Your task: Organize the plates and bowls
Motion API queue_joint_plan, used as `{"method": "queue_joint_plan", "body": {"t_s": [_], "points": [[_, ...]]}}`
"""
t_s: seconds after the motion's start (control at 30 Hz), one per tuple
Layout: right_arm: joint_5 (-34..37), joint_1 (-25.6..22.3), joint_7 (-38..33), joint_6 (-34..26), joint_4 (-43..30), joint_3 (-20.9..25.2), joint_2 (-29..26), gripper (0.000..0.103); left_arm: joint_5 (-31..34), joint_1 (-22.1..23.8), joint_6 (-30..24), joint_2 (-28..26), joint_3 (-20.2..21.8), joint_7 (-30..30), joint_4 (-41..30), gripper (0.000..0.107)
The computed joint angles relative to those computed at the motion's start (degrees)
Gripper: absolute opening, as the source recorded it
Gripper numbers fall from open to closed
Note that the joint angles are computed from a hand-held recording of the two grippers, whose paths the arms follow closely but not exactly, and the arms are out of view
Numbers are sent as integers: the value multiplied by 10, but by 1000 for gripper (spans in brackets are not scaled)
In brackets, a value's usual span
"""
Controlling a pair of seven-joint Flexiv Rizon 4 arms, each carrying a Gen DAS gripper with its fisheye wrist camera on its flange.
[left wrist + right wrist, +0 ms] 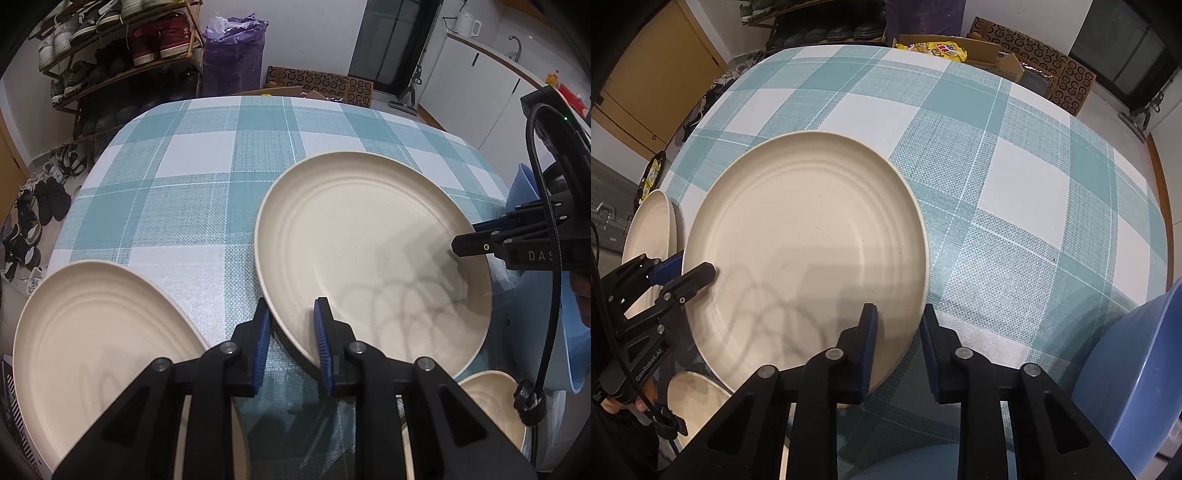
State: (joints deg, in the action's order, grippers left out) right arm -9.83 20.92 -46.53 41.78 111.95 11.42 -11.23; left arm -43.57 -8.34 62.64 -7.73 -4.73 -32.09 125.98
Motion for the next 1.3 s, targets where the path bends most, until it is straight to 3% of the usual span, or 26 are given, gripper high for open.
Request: {"method": "queue_joint_plan", "body": {"t_s": [0.3, 1.3], "points": [[-39, 5, 31, 11, 22, -3, 14, 18, -25, -10, 27, 15, -3, 27, 12, 19], [-96, 26, 90, 1, 49, 23, 89, 18, -66, -41, 44, 104, 35, 59, 56, 19]]}}
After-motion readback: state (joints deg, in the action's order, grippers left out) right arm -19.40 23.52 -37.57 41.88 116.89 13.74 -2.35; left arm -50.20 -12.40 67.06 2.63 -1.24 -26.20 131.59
